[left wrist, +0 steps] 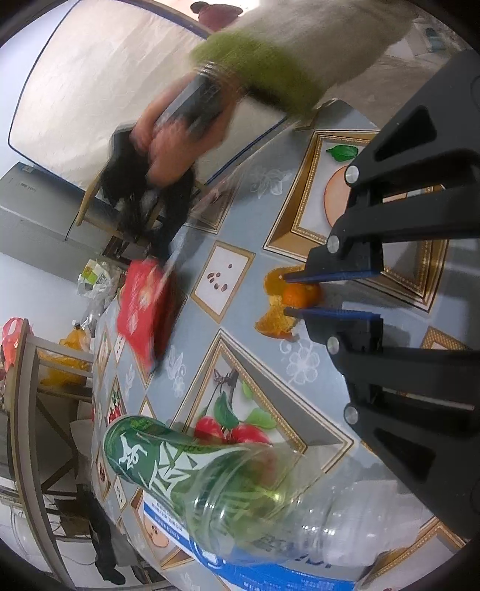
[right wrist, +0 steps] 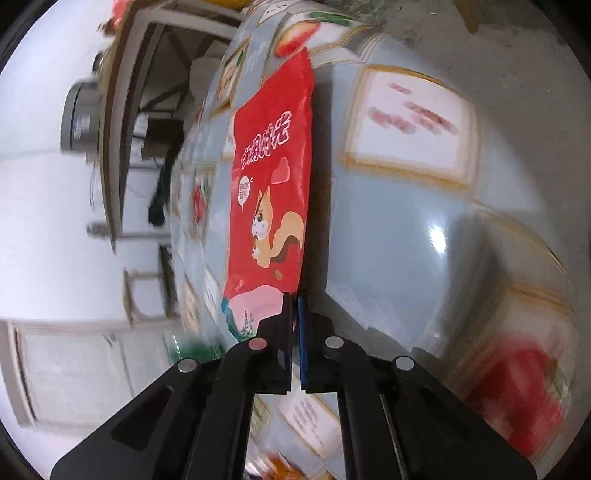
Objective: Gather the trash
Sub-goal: 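Grasp the red squirrel-print snack bag with the right gripper, then lift the red snack bag with the right gripper while the left gripper holds the peel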
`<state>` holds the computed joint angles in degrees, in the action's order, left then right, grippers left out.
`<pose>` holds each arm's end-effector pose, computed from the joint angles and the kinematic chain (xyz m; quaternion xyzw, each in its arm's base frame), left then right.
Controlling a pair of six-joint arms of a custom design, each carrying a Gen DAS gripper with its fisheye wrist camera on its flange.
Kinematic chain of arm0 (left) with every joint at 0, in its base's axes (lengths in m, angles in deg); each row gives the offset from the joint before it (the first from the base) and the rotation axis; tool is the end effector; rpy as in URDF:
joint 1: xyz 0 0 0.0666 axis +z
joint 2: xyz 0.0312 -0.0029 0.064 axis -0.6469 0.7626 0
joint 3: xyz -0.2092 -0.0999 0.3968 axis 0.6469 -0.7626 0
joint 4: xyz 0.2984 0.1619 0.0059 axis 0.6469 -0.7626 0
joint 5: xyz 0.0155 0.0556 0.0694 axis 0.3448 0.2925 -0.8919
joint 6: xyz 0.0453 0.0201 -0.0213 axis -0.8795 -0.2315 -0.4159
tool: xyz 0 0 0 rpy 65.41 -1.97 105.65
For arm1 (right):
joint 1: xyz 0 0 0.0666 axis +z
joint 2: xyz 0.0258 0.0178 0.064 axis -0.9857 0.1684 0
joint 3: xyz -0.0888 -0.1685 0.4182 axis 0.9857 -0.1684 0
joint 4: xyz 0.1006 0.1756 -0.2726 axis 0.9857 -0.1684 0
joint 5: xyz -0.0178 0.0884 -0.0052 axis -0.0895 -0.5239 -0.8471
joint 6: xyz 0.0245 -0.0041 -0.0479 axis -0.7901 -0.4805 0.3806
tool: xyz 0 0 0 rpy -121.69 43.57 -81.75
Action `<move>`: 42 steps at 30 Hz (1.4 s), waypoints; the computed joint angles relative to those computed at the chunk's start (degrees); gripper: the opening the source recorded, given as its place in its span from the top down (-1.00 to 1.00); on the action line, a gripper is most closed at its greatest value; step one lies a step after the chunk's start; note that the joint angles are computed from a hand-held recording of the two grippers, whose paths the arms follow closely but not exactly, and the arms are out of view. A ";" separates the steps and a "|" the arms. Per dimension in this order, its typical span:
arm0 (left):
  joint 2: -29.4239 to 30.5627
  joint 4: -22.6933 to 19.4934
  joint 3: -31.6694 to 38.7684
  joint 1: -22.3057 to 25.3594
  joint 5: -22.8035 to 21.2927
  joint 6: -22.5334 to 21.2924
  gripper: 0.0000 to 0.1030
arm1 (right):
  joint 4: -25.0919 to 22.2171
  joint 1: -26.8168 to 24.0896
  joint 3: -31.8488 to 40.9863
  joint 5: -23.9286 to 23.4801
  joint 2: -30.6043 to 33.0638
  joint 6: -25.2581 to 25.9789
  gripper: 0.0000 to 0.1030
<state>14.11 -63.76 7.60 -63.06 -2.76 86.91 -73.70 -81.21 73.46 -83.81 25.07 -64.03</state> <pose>0.2809 -0.1317 0.4643 0.2009 0.8841 -0.2538 0.3370 0.4199 0.0156 0.4616 0.2714 0.8667 0.4010 0.1197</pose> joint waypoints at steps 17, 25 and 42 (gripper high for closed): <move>-1.78 -3.67 1.81 -11.68 -3.87 -3.30 0.79 | -15.55 0.18 -17.83 0.91 -29.49 8.45 0.94; -1.62 -2.19 -0.56 -15.07 -6.35 -3.22 0.78 | -9.39 -0.72 -20.68 0.05 -32.07 3.71 0.86; -1.59 -2.33 -0.78 -14.39 -4.90 -2.48 0.77 | 1.29 -8.90 -26.29 -7.66 -32.06 0.73 0.57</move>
